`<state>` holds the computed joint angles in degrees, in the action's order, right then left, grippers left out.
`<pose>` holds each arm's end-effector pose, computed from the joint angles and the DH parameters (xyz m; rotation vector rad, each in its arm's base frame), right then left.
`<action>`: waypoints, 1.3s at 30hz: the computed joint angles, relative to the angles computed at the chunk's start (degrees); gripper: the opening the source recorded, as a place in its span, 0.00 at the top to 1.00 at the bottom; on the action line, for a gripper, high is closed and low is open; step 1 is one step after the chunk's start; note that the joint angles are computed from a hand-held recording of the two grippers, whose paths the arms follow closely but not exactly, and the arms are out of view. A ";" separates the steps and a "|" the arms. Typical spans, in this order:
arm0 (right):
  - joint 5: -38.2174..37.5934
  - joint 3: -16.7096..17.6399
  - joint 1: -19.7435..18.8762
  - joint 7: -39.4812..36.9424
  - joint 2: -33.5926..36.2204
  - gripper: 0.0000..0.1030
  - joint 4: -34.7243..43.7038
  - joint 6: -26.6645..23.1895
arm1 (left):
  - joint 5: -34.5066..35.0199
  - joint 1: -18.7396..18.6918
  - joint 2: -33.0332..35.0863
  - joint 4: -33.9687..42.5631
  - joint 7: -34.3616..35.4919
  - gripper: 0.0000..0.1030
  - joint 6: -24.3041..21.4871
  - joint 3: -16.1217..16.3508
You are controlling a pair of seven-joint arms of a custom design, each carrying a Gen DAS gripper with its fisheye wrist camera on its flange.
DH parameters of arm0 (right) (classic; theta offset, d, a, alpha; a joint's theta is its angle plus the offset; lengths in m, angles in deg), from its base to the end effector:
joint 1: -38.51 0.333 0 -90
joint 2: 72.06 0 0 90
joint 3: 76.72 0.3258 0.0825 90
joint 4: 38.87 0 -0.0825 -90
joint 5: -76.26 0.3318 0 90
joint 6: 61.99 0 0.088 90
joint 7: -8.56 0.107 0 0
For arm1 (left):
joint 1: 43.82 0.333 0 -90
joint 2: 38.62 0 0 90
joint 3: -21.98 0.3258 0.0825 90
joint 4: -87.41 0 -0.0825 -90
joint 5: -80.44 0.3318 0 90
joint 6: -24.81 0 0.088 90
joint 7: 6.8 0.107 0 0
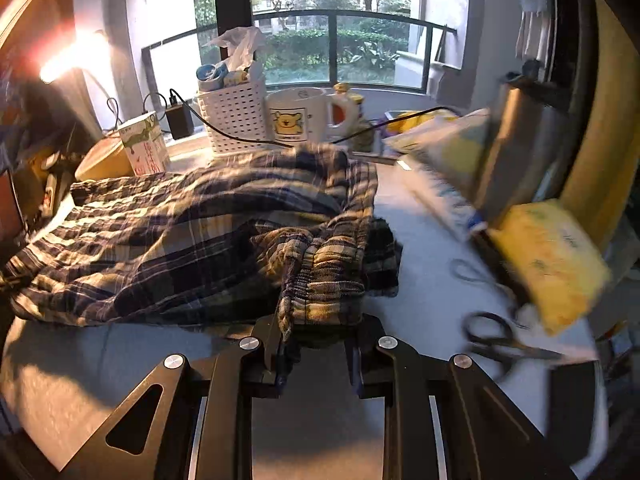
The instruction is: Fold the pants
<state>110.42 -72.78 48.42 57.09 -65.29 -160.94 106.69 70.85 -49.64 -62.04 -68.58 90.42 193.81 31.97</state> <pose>0.5523 0.0970 0.4683 -2.0738 1.3495 -0.5228 0.3790 0.0423 0.4634 -1.9878 1.7817 -0.7086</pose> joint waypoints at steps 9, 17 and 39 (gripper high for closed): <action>-5.67 -2.99 -1.30 4.71 2.49 0.77 2.22 -7.56 | 1.07 3.26 3.06 0.78 -1.49 0.87 -4.75 -2.17; -6.94 -2.72 -2.04 6.16 1.83 0.23 1.87 -4.28 | 12.16 16.07 1.50 1.77 -11.55 0.87 -8.83 -7.00; 0.41 1.35 -0.59 5.90 9.08 0.20 12.72 -0.37 | -30.40 6.67 28.43 31.97 32.92 0.69 -7.07 -2.65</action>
<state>110.83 -71.43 47.83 62.99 -56.21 -148.22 106.32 40.45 -42.97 -33.60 -36.62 123.34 186.74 29.33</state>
